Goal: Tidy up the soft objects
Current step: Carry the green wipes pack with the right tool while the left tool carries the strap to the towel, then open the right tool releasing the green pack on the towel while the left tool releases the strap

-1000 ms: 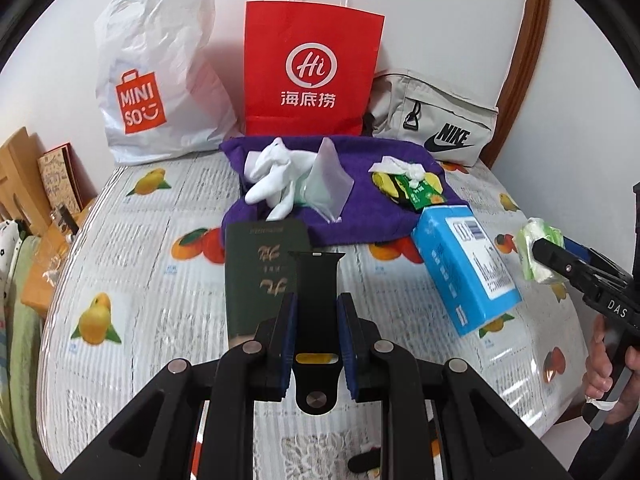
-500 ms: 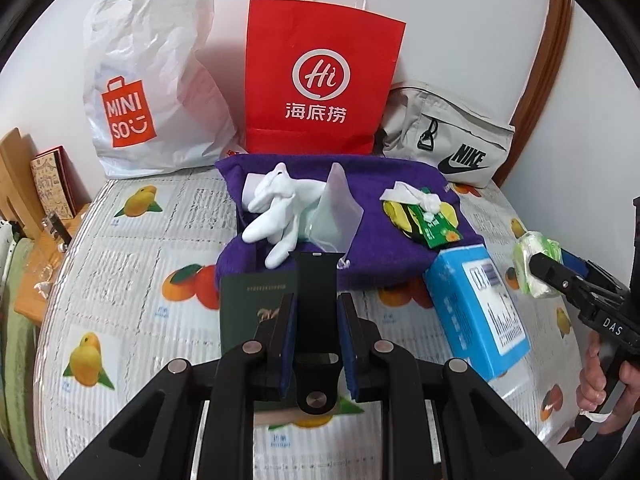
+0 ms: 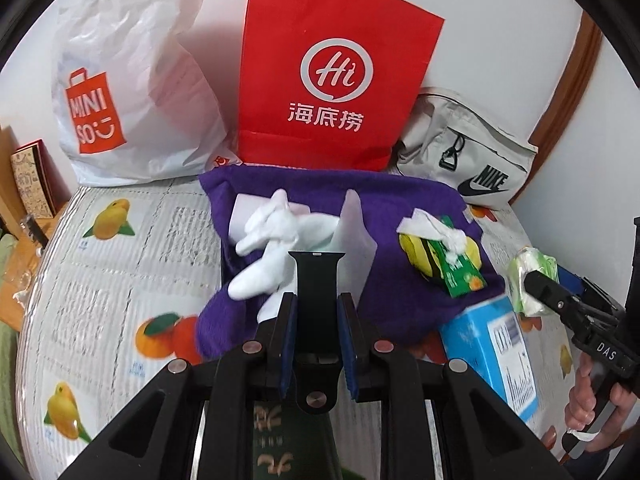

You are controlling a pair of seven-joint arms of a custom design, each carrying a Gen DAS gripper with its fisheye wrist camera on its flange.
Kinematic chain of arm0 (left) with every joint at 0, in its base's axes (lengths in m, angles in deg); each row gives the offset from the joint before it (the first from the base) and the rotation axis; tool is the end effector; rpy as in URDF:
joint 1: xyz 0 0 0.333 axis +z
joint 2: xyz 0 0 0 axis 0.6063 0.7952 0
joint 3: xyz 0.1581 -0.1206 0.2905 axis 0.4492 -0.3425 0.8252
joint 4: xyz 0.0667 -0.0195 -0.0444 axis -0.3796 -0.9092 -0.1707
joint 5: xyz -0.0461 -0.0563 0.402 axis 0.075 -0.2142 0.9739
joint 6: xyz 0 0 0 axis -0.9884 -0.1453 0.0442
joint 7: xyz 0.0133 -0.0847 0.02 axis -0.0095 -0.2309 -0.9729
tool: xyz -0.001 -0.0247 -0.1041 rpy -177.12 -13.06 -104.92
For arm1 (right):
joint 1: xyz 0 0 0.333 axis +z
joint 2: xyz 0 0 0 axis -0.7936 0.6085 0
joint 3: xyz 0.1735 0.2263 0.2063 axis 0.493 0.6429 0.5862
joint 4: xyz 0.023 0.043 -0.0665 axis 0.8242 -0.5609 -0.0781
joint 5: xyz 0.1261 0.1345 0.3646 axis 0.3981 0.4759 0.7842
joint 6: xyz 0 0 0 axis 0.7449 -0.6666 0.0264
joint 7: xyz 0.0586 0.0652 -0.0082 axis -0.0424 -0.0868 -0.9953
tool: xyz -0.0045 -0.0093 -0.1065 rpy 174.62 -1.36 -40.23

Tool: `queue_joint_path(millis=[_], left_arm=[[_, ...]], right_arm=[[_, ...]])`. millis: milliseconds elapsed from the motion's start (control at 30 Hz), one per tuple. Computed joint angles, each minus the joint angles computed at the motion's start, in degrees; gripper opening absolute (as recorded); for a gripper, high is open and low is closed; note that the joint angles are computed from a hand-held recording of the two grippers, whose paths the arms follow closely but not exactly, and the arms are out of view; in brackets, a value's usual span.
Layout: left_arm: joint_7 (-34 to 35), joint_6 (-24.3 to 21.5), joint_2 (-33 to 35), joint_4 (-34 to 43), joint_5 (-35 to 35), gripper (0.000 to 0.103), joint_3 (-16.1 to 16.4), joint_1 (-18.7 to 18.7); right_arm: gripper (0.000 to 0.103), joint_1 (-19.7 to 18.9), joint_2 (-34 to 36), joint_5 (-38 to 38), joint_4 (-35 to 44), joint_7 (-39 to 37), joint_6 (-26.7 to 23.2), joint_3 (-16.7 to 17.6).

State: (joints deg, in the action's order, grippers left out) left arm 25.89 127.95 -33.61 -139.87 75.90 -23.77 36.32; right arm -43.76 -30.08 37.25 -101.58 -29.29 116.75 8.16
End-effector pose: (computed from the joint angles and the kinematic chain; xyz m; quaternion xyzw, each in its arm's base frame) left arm 0.6112 -0.0857 0.5490 -0.7803 0.5284 -0.2642 0.2050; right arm 0.7158 0.2463 0.5416 -0.7981 0.4504 -0.1043 0.3865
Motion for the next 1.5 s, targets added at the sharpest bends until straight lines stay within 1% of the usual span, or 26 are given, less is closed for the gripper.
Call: queue_joint_path(millis=[167, 267, 467, 633, 667, 800, 900, 967, 1100, 1167, 1233, 1333, 1500], left_arm=[[2.48, -0.28, 3.59, 3.53, -2.79, 0.02, 0.78, 0.18], [3.64, -0.5, 5.23, 5.17, -3.29, 0.02, 1.45, -0.14], [6.01, 0.26, 8.2, 7.44, -6.48, 0.02, 2.51, -0.2], [7.27, -0.91, 10.58, 9.62, -7.09, 0.02, 3.49, -0.71], [8.09, -1.0, 11.1, 10.03, -8.34, 0.02, 3.35, -0.41], [9.14, -1.67, 12.06, 11.0, -9.9, 0.02, 3.64, -0.45], [10.33, -1.62, 12.24, 11.01, -11.33, 0.02, 3.61, -0.27], [11.27, -1.48, 12.15, 10.73, -12.41, 0.02, 3.5, -0.03], [11.1, -0.98, 11.84, 10.24, -12.3, 0.02, 3.87, -0.24], [10.5, -1.35, 11.61, 10.19, -11.51, 0.02, 4.2, -0.51], [10.46, -1.47, 11.24, 9.97, -11.39, 0.022, 4.18, -0.47], [9.67, -1.49, 10.27, 9.23, -10.59, 0.032, 4.31, -0.51], [7.2, -1.52, 7.37, 7.02, -7.91, 0.035, 4.23, -0.6]], right_arm=[[0.075, 1.73, 5.12, -4.07, 6.9, 2.9, -2.19, -1.0], [0.075, 2.54, 8.31, -6.52, 11.24, 4.83, -4.54, -1.13], [0.075, 4.45, 14.03, -10.76, 19.56, 7.52, -8.75, -1.46], [0.075, 6.09, 18.21, -13.57, 26.14, 10.19, -12.17, -2.43], [0.075, 6.28, 19.07, -13.98, 27.54, 10.57, -13.19, -2.51], [0.075, 7.43, 22.22, -15.86, 32.74, 12.49, -17.02, -3.4], [0.075, 7.98, 24.04, -16.61, 35.64, 13.37, -18.66, -3.83], [0.077, 8.17, 25.18, -16.79, 37.56, 14.19, -19.69, -4.01], [0.081, 8.85, 27.46, -17.73, 41.97, 15.68, -22.42, -4.84], [0.084, 9.27, 27.92, -18.28, 42.71, 16.81, -22.17, -5.44], [0.084, 9.51, 27.4, -18.87, 41.79, 17.64, -20.97, -5.88], [0.084, 8.38, 25.75, -17.46, 39.31, 16.67, -20.19, -4.25], [0.084, 7.48, 18.92, -16.63, 28.13, 15.08, -13.29, -3.64]])
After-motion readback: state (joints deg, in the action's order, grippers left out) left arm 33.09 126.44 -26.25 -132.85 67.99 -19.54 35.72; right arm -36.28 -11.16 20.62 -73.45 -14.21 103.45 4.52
